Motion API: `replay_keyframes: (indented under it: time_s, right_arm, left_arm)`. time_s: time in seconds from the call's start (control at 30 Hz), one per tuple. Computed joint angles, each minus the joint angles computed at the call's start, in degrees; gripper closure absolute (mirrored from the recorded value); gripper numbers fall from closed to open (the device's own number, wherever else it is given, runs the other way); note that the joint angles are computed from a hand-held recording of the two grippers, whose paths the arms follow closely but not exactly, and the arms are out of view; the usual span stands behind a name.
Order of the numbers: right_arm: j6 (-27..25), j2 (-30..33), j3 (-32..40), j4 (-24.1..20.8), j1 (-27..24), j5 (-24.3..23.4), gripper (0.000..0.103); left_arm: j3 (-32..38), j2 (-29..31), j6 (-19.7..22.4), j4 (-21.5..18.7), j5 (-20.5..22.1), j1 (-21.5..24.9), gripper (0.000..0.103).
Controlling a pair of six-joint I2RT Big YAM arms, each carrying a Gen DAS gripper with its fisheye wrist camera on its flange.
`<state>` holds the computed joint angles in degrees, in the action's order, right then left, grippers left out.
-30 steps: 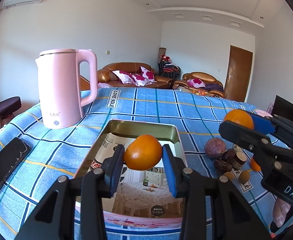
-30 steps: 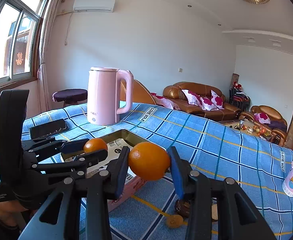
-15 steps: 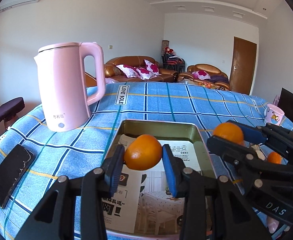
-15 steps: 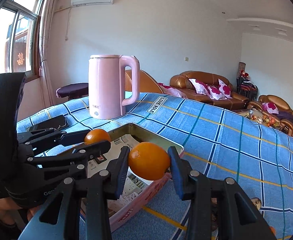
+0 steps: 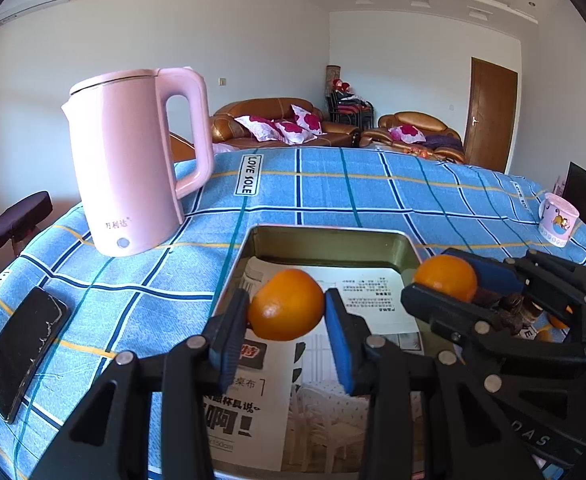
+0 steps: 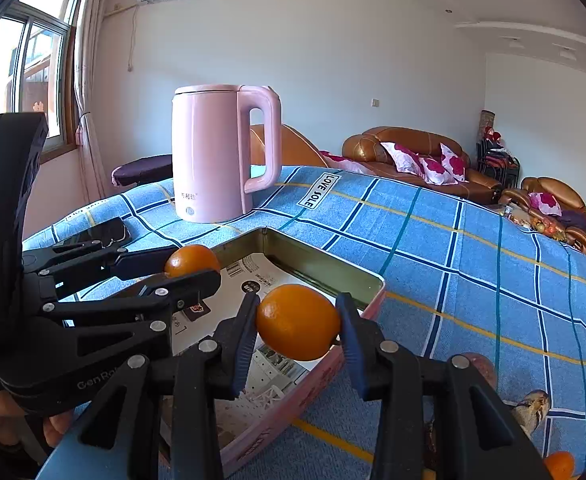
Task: Organize fruits
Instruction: 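Carry both held oranges over the open pink tin box, then open the left gripper over the tin while the right gripper releases its orange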
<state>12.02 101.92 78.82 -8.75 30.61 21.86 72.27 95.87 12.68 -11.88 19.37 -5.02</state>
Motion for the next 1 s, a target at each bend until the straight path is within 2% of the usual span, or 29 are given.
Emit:
replay_keyframes:
  time_s: [0.73, 1.0]
  right_arm:
    - [1.3, 1.6, 2.8, -4.9, -0.5, -2.0, 0.061]
    - [1.9, 1.8, 3.2, -5.7, -0.8, -2.6, 0.059]
  left_arm:
    - [2.0, 1.3, 0.4, -3.3, -2.1, -0.5, 0.063]
    - [1.3, 1.0, 0.3, -2.3, -2.8, -0.4, 0.063]
